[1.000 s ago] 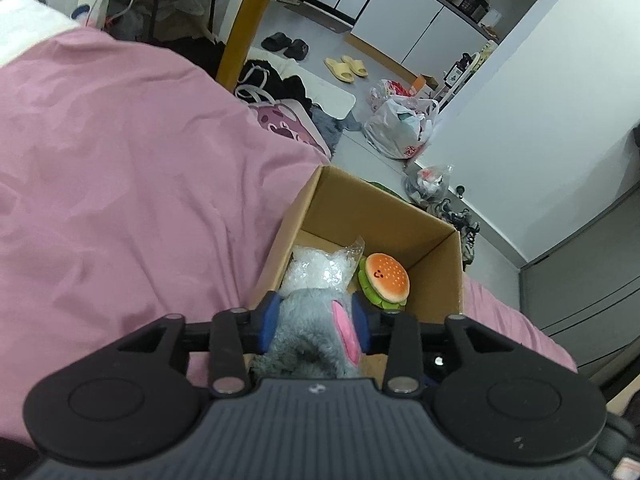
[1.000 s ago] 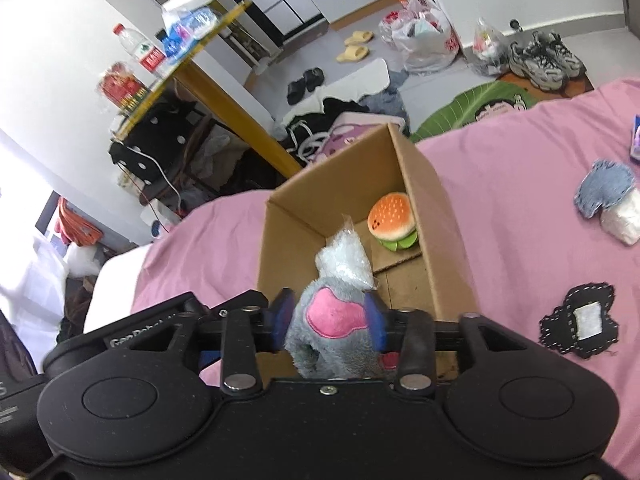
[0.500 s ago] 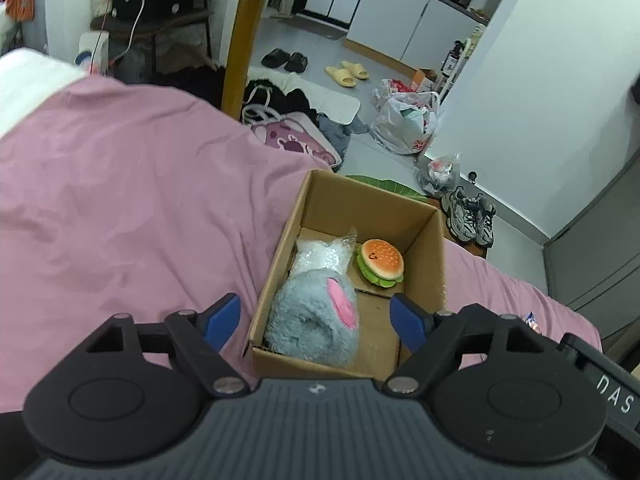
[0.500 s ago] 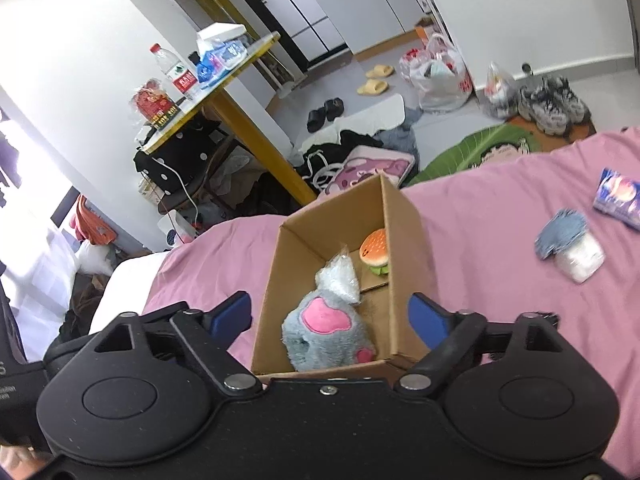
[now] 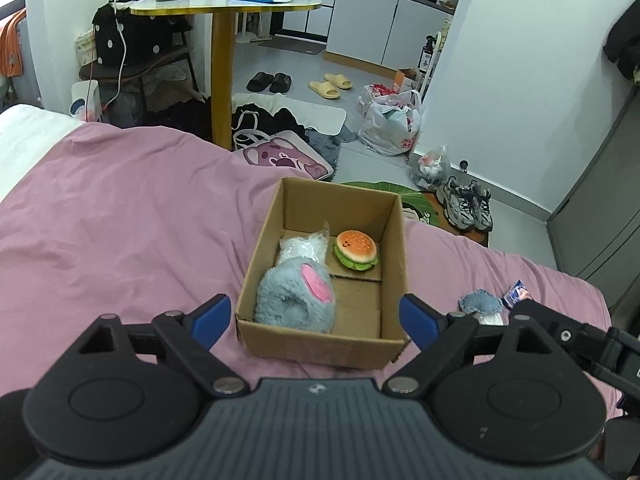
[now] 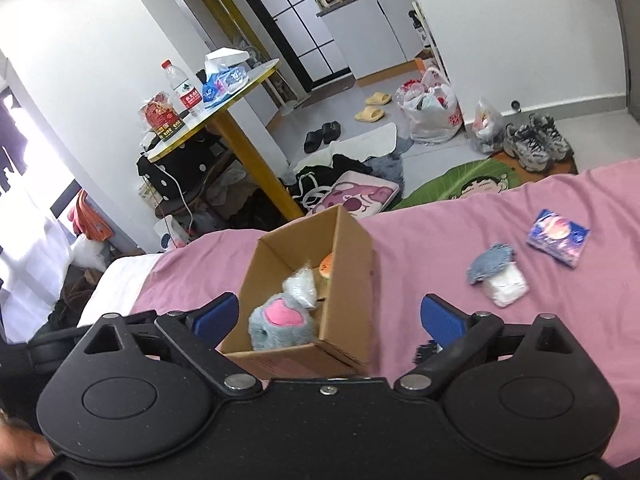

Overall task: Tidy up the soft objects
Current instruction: 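Move the left gripper to the black patch while the right gripper reaches the tissue pack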

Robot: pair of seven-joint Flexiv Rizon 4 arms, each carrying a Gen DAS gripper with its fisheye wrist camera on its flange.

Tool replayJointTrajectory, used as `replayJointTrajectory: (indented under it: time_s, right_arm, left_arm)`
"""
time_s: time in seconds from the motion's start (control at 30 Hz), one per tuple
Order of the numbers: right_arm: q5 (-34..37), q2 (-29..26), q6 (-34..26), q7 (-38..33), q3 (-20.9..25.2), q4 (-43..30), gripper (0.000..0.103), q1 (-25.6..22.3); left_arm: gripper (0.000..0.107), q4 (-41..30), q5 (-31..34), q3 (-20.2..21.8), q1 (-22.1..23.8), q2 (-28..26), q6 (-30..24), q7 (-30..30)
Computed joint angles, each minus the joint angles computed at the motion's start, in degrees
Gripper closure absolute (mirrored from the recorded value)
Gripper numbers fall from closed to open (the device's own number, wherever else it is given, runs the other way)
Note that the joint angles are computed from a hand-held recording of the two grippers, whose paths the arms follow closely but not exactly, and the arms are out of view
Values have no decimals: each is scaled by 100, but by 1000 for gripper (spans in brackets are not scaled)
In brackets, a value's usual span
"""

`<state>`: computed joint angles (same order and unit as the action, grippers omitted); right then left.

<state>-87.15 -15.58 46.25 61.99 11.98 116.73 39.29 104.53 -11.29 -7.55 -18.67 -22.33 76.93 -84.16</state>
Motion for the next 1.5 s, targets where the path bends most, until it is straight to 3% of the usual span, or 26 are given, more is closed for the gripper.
replayJointTrajectory:
  time_s: [0.27,0.4,0.57,0.73,0.9,1.13,1.5]
  right_arm:
    - [34,412,-323,-19,223,510,0,19]
    - [100,581,-515,-99,327,688,0,43]
    - [115,745,-595,-41,425,906,0,26]
    - [219,888,-642,47,506,1119,0,-8]
    - [348,1043,-719,100,587,1331,0,-38]
    - [272,1249,-510,205,594,1591,0,-182]
    - [-206,1365,-7,783,429,1842,0,-614]
  left_arm:
    - [12,142,299,81,-200,212,-22,-113]
    - [4,287,320,35,-236,301,96,-112]
    - [4,497,328,-37,-303,402,393,-99]
    - [4,510,539,167,-549,388,575,-463]
    - [4,570,409,-58,-473,350,617,-414]
    - [4,321,938,392,-1003,180,487,-982]
    - [4,-25,1552,656,-1336,-46,107,-1798]
